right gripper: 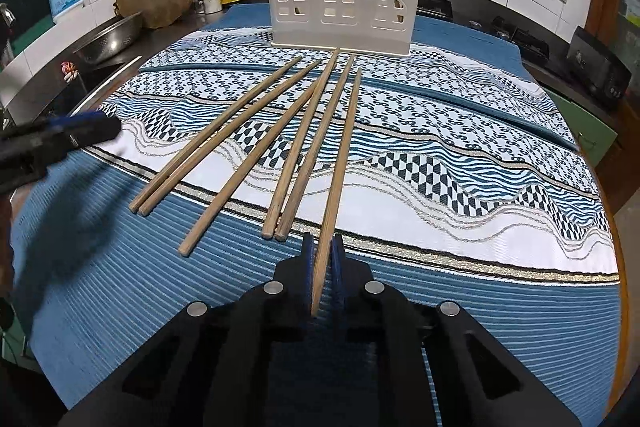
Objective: Organize utensils
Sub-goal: 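Close the left tool on one chopstick while the right tool grasps another, then lift both held chopsticks toward the white holder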
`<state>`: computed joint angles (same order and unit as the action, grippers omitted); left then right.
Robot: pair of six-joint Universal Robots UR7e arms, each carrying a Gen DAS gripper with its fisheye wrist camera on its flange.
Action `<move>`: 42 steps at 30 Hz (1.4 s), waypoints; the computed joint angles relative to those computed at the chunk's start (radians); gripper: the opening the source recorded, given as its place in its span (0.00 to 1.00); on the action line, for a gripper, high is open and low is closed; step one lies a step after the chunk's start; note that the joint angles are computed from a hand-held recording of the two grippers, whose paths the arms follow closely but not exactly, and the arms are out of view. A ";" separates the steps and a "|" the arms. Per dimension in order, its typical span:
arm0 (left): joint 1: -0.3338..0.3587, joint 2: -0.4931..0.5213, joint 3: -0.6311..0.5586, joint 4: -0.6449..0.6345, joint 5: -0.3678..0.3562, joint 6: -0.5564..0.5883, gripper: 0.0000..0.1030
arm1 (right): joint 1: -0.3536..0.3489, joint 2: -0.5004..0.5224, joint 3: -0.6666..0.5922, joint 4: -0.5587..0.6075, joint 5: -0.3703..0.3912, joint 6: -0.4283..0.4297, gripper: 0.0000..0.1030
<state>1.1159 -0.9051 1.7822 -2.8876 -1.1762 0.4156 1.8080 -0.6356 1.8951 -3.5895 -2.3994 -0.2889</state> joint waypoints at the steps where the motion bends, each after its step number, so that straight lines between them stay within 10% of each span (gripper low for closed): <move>1: 0.000 0.005 -0.003 0.011 -0.002 0.001 0.34 | -0.001 -0.002 0.002 -0.003 -0.003 -0.002 0.08; 42: -0.015 0.102 -0.098 0.085 0.029 -0.016 0.05 | -0.033 -0.080 0.065 -0.050 0.067 0.025 0.07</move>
